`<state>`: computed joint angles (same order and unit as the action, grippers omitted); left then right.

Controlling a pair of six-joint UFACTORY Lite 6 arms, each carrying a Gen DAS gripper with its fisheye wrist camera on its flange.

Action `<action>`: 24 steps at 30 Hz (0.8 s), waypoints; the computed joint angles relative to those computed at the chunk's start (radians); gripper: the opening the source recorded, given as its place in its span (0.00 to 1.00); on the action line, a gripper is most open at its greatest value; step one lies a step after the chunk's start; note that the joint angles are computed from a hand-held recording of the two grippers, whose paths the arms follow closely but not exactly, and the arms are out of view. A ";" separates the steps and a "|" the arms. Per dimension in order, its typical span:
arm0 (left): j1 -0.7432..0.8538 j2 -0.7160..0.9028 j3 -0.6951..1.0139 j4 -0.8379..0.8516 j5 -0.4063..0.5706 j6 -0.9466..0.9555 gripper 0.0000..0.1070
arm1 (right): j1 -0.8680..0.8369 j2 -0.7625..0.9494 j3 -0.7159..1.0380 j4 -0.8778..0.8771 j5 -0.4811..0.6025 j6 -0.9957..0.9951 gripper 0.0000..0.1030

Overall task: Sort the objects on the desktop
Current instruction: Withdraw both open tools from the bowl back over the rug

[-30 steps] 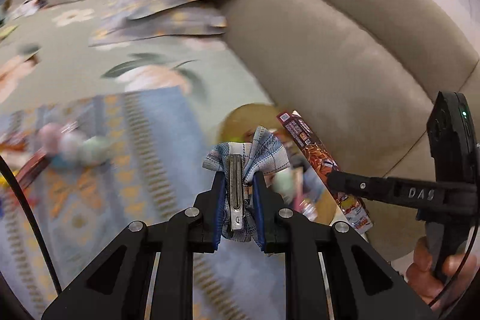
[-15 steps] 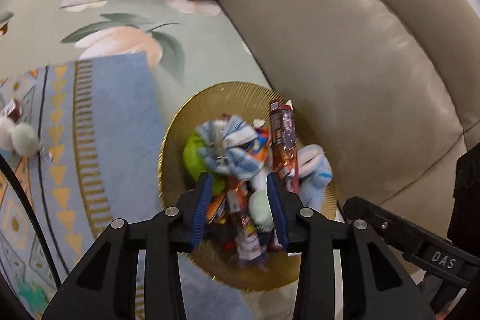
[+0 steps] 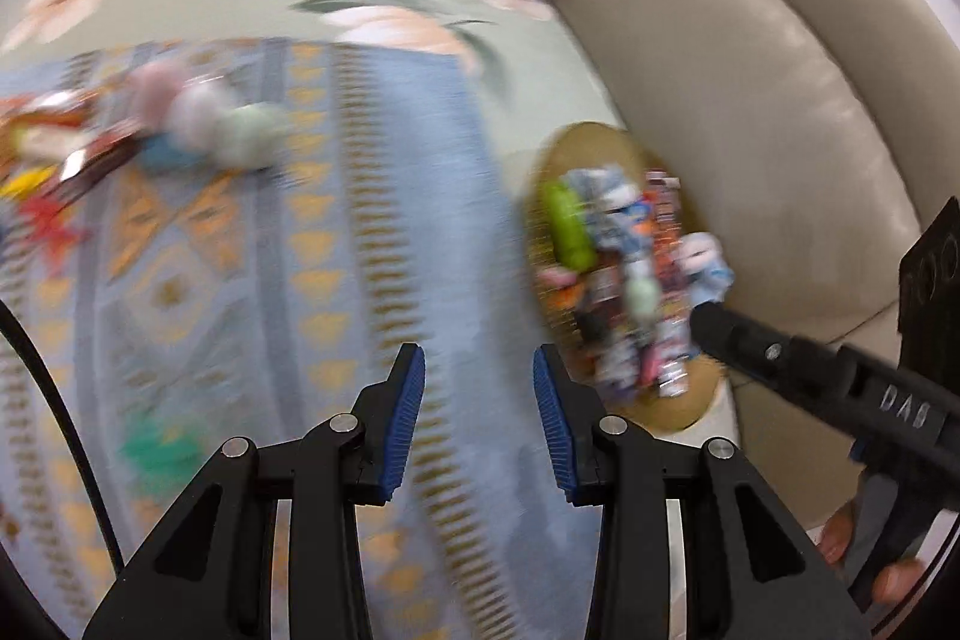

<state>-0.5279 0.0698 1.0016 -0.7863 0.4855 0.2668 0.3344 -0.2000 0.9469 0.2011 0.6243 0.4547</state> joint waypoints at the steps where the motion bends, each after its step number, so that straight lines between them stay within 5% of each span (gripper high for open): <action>1: 0.043 -0.046 -0.051 0.028 0.007 -0.008 0.33 | 0.036 0.022 0.009 0.007 -0.010 0.016 0.30; 10: 0.629 -0.178 -0.232 0.107 0.054 0.130 0.33 | 0.327 0.375 0.266 0.128 -0.082 0.052 0.32; 18: 0.953 0.212 0.138 0.019 0.036 0.299 0.33 | 0.443 0.701 0.642 0.085 -0.007 0.147 0.33; 24: 1.005 0.564 0.482 0.008 0.153 0.252 0.33 | 0.482 0.987 1.037 0.069 0.123 0.189 0.33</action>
<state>0.4768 0.6343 1.4839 -0.7786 0.6381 0.5191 0.8160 0.7871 1.9842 0.2700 0.7477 0.6435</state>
